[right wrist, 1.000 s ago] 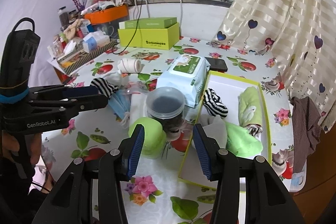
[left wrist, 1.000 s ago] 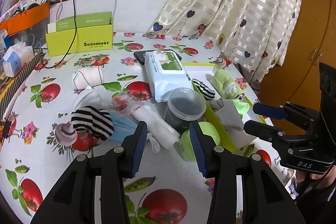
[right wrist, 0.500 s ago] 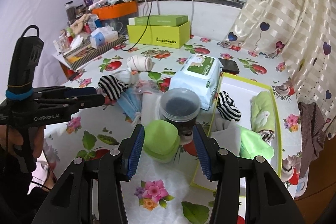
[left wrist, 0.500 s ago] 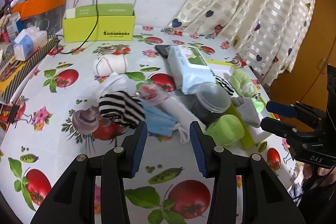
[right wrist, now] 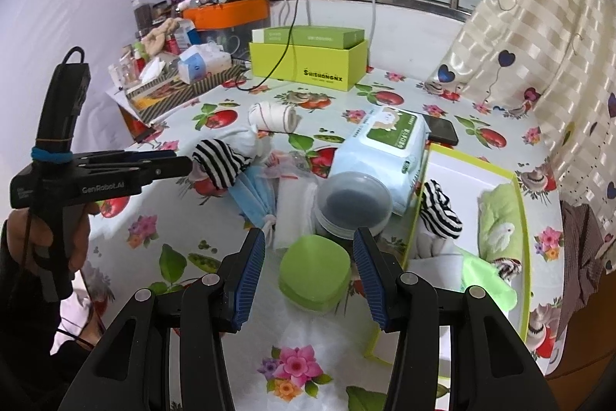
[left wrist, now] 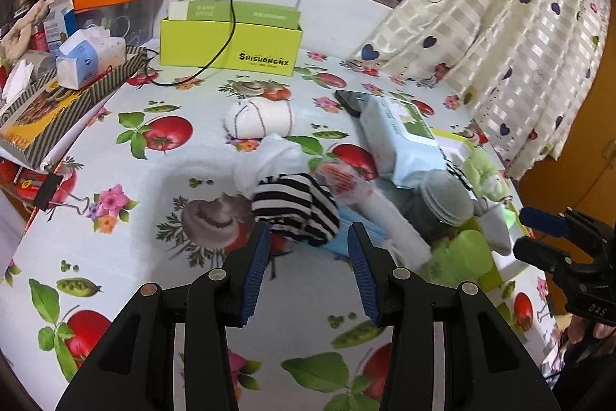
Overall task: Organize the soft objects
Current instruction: 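Close the left gripper on the black-and-white striped sock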
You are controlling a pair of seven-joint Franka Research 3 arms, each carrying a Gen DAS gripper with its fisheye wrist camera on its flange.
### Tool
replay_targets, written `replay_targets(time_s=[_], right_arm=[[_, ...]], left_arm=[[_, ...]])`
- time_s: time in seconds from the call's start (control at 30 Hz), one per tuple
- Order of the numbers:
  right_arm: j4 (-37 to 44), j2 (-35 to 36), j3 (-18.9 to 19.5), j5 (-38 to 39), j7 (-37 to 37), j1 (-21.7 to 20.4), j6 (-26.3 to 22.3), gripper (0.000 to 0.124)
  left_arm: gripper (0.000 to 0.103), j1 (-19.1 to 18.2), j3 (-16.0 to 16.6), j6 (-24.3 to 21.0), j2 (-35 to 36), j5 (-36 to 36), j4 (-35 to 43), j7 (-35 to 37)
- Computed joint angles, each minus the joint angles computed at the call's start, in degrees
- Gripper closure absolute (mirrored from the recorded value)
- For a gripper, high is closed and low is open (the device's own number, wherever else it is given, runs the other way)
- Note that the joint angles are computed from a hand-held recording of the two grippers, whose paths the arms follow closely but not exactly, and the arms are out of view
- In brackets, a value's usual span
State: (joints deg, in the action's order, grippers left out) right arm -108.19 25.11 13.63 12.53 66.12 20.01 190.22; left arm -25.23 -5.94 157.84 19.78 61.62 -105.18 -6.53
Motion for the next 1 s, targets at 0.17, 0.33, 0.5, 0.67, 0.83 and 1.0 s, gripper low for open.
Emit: replay_targets(time_s=[0.17, 0.33, 0.5, 0.67, 0.83, 1.0], right_arm=[[2.2, 1.0, -1.7, 0.0, -0.3, 1.9, -1.7, 0.077], [4.4, 2.1, -4.0, 0.4, -0.4, 4.4, -3.3, 0.077], [6.6, 3.3, -6.0, 0.5, -0.4, 6.4, -5.1, 0.077], [8.9, 4.6, -6.9, 0.3, -0.4, 7.3, -6.8, 0.077], [10.9, 5.8, -7.3, -0.2, -0.3, 8.1, -8.2, 0.077], [13.1, 6.8, -9.5, -0.9, 0.9, 10.2, -9.6, 0.077]], left_arm=[[0.053, 0.7, 0.4, 0.3, 1.5, -1.0, 1.6, 1.6], [0.052, 1.4, 0.8, 2.0, 4.0, -4.2, 3.4, 4.9], [0.052, 1.1, 2.2, 4.1, 5.3, -6.7, 4.0, 5.6], [0.052, 0.9, 3.6, 6.6, 6.2, -7.7, 4.3, 5.0], [0.052, 0.8, 4.3, 8.7, 7.2, -10.2, 4.7, 6.3], [0.078, -2.3, 8.0, 10.5, 6.4, -5.7, 3.5, 1.5]])
